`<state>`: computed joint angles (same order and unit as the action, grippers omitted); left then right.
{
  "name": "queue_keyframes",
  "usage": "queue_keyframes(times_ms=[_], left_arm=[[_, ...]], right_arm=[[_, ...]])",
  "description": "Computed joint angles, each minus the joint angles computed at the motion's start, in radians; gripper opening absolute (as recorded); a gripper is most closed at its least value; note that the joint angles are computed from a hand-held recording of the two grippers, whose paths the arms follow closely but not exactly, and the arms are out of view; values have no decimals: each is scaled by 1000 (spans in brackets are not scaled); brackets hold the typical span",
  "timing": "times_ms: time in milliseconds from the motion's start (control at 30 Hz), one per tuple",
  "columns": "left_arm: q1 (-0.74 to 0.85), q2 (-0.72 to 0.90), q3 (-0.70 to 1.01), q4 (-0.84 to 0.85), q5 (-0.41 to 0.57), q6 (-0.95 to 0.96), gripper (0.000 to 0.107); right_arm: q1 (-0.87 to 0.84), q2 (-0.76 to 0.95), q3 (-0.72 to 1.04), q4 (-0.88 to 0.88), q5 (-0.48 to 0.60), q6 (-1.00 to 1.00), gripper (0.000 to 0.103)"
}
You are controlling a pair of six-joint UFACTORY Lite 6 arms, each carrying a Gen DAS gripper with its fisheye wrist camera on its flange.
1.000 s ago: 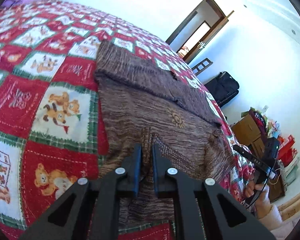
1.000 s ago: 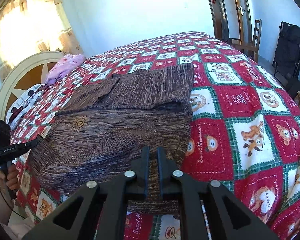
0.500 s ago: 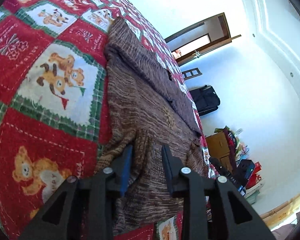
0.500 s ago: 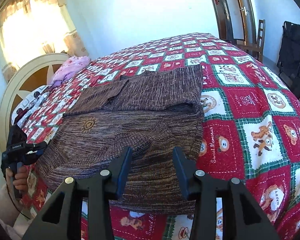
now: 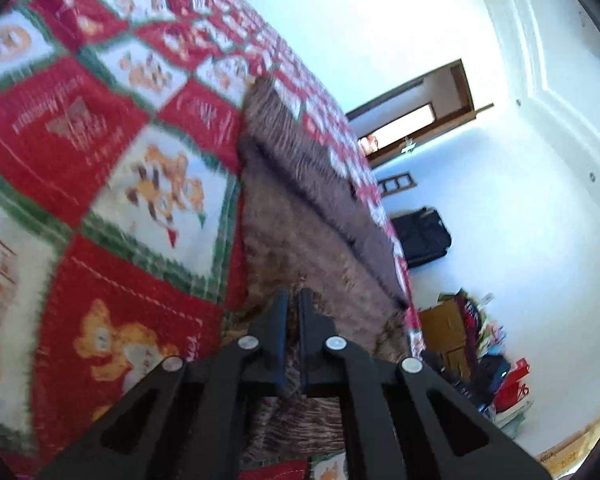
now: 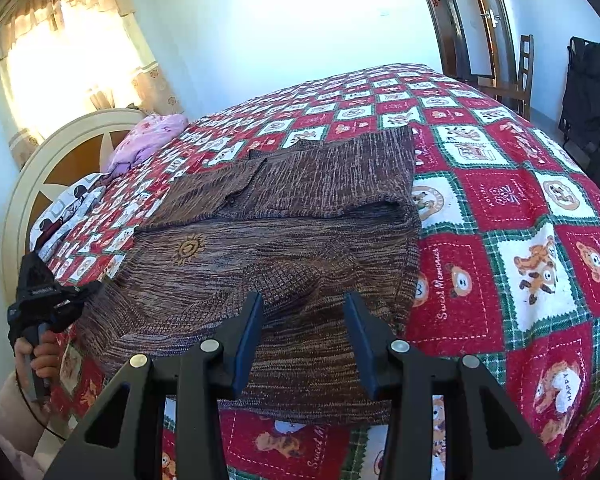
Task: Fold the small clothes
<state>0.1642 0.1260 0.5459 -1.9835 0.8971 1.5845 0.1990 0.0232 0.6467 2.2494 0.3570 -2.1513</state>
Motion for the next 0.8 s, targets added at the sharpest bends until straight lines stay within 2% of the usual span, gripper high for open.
queue_keyframes(times_ms=[67,200,300,333,367,400,467,500,567,600,633,667,800], left_arm=[[3,-28,7,10,-62,-2,4],[-31,17,56,59,-116,-4,4],[-59,-2,43,49,-110,29,7],[-69,-20,36,47,-114,49,13],[-81,-44,30,49,-139,64,24],[-107,-69,31,44,-187,82,31],[-158,-118,28,30,-273,136,57],[-186,-130,33,18,-310,166,60],[-262,-148,44,-71,-422,290,59],[-277,-147,46,-105,-449,338,56],[-305,-142,55,-118,-487,367,43],[-315,-134,61,-106,-495,361,26],[-339,-190,12,-78,-555,315,24]], right_arm=[[-9,1,-2,-2,10,3,44],[-10,17,11,-5,16,10,44],[-5,18,24,-38,4,43,44],[-6,16,26,-58,4,60,44],[-4,11,27,-67,-1,63,44],[-1,6,24,-62,-7,55,45],[5,4,23,-43,-16,34,45],[4,9,23,-40,-13,32,45],[2,20,24,-38,-1,36,45],[0,26,25,-38,7,40,45],[2,30,25,-36,10,42,45],[7,31,24,-30,9,40,45],[37,4,4,22,-12,-22,45]])
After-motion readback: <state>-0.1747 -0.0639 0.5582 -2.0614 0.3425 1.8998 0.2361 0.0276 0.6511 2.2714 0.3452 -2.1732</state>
